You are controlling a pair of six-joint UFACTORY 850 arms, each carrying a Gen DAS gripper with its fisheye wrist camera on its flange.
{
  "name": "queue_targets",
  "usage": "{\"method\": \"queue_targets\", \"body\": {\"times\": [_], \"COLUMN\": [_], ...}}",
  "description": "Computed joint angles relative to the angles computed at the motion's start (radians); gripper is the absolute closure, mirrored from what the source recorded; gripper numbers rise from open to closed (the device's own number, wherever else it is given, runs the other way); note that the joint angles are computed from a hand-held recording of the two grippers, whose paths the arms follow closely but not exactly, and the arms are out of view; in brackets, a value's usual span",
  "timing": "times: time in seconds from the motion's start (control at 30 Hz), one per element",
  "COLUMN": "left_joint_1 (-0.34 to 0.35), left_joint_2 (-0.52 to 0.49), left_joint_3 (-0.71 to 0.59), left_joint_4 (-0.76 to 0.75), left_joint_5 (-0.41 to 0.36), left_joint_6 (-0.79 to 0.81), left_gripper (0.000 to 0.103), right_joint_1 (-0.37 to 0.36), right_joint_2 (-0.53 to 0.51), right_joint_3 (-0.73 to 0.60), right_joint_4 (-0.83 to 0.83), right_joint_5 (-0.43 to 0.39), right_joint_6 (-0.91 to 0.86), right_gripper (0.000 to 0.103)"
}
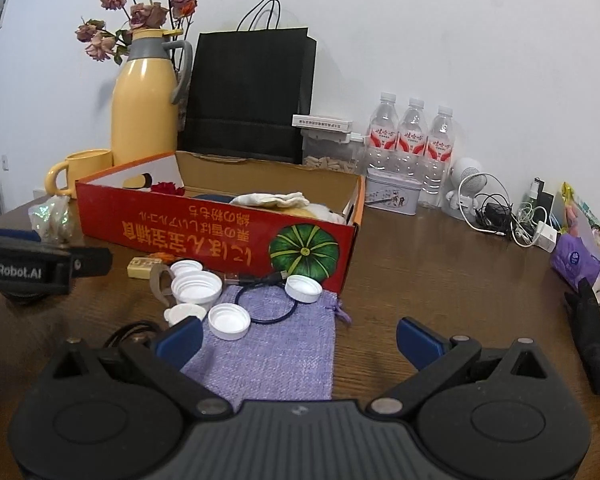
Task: Organize objects
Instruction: 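Move both tools out of the box back over the table items, then grasp a white bottle cap with the right tool while the left tool grasps the black cable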
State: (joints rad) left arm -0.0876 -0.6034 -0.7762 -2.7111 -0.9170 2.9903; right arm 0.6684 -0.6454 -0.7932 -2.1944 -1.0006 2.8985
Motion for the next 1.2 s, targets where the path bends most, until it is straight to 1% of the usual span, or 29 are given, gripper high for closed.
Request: {"method": "queue_targets", "body": {"times": [0.1, 0.13, 0.17, 0.2, 0.27, 0.3, 0.37, 0.4, 0.43, 0.53, 0.57, 0.6, 0.67, 0.8, 0.87, 0.97, 1.0, 1.1, 1.2], "left_joint_1": [0.005, 0.006, 0.007, 0.007, 0.011, 0.012, 0.013, 0.014, 0.014, 0.016, 0.017, 0.017, 0.017, 0.018, 0.017, 0.016, 0.014, 0.010, 0.012], "left_joint_2": [0.001, 0.001, 0.001, 0.002, 0.002, 0.002, 0.002, 0.002, 0.001, -0.001, -0.001, -0.001, 0.000, -0.001, -0.001, -0.003, -0.004, 0.002, 0.016], "left_joint_3": [0.003, 0.004, 0.004, 0.004, 0.005, 0.005, 0.005, 0.004, 0.003, -0.001, -0.002, -0.001, -0.001, -0.001, -0.002, -0.007, -0.009, -0.008, 0.011], "left_joint_4": [-0.002, -0.003, -0.005, -0.006, -0.002, -0.001, 0.003, 0.004, 0.007, 0.016, 0.019, 0.021, 0.021, 0.021, 0.021, 0.025, 0.025, 0.036, 0.085], "left_joint_5": [0.003, 0.003, 0.003, 0.004, 0.002, 0.002, 0.003, 0.005, 0.008, 0.015, 0.016, 0.015, 0.014, 0.017, 0.023, 0.036, 0.043, 0.067, 0.057], "left_joint_6": [-0.008, -0.010, -0.011, -0.013, -0.020, -0.021, -0.024, -0.025, -0.026, -0.035, -0.038, -0.039, -0.039, -0.039, -0.039, -0.042, -0.041, -0.037, -0.051], "left_gripper": [0.000, 0.000, 0.000, 0.000, 0.000, 0.000, 0.000, 0.000, 0.000, 0.000, 0.000, 0.000, 0.000, 0.000, 0.000, 0.000, 0.000, 0.000, 0.000], "right_joint_1": [-0.004, -0.008, -0.013, -0.020, -0.034, -0.042, -0.059, -0.066, -0.075, -0.094, -0.097, -0.096, -0.086, -0.064, -0.051, -0.015, -0.009, -0.001, -0.002], "right_joint_2": [0.002, 0.003, 0.004, 0.004, -0.001, -0.005, -0.014, -0.018, -0.022, -0.033, -0.034, -0.034, -0.036, -0.033, -0.029, -0.024, -0.021, -0.011, -0.008], "right_joint_3": [0.002, 0.002, 0.000, -0.004, -0.021, -0.031, -0.055, -0.065, -0.077, -0.104, -0.104, -0.103, -0.101, -0.083, -0.066, -0.032, -0.023, 0.000, 0.006], "right_joint_4": [-0.023, -0.043, -0.066, -0.096, -0.135, -0.151, -0.180, -0.192, -0.206, -0.235, -0.252, -0.261, -0.245, -0.213, -0.191, -0.122, -0.107, -0.090, -0.087], "right_joint_5": [0.008, 0.015, 0.025, 0.039, 0.079, 0.098, 0.131, 0.148, 0.171, 0.234, 0.233, 0.230, 0.213, 0.139, 0.087, -0.017, -0.038, -0.061, -0.066], "right_joint_6": [0.014, 0.020, 0.027, 0.036, 0.037, 0.040, 0.050, 0.055, 0.060, 0.075, 0.090, 0.095, 0.075, 0.060, 0.069, 0.069, 0.070, 0.085, 0.094], "right_gripper": [0.001, 0.004, 0.012, 0.017, 0.035, 0.038, 0.049, 0.051, 0.057, 0.063, 0.073, 0.075, 0.076, 0.076, 0.076, 0.076, 0.076, 0.076, 0.076]}}
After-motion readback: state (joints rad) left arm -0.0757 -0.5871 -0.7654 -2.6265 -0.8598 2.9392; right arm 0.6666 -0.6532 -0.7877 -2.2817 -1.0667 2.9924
